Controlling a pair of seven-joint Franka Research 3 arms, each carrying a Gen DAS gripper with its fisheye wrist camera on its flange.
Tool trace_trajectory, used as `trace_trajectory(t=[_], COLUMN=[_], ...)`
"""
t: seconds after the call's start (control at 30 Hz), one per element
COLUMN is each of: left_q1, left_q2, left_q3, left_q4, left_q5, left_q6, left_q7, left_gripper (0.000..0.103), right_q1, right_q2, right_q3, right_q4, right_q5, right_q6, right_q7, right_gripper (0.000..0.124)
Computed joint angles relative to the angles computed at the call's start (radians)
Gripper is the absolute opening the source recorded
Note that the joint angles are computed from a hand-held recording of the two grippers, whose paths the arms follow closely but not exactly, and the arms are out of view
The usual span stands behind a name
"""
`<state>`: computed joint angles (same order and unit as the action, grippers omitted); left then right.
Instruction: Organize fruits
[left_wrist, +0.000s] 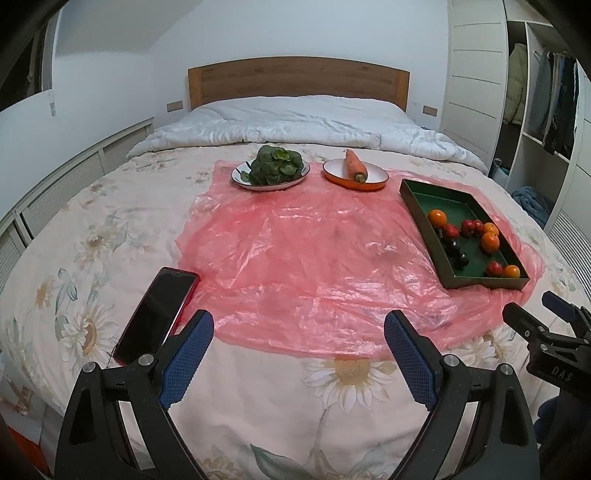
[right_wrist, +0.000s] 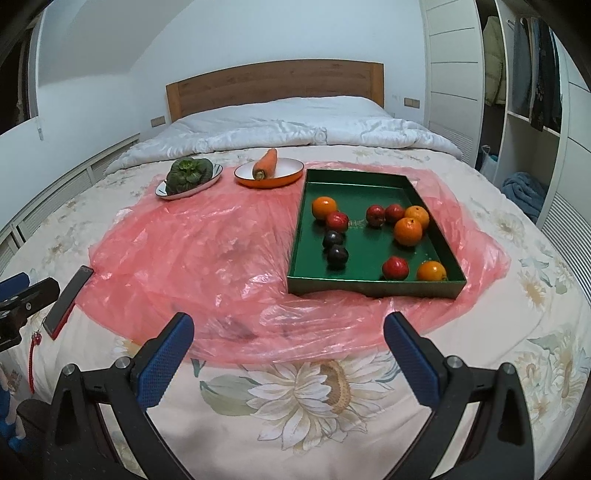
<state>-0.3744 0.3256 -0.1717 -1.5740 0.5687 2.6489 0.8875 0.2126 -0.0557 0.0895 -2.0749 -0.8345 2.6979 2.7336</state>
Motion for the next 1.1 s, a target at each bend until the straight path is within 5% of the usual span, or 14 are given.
trace_trajectory(t=[1.1], left_q1=[0.003], left_q2=[0.064], left_q3=[-0.004], left_q4=[0.046], left_q5=[-0.067], left_q6=[0.001], left_q7=[0.065], left_gripper=[0.091], right_q1=[-0.003], right_q2=[0.028], right_q3=[-0.026], right_q4=[0.000], right_q5=[0.030], right_q6=[-0.017], right_q7=[-0.004], right_gripper=[0.103])
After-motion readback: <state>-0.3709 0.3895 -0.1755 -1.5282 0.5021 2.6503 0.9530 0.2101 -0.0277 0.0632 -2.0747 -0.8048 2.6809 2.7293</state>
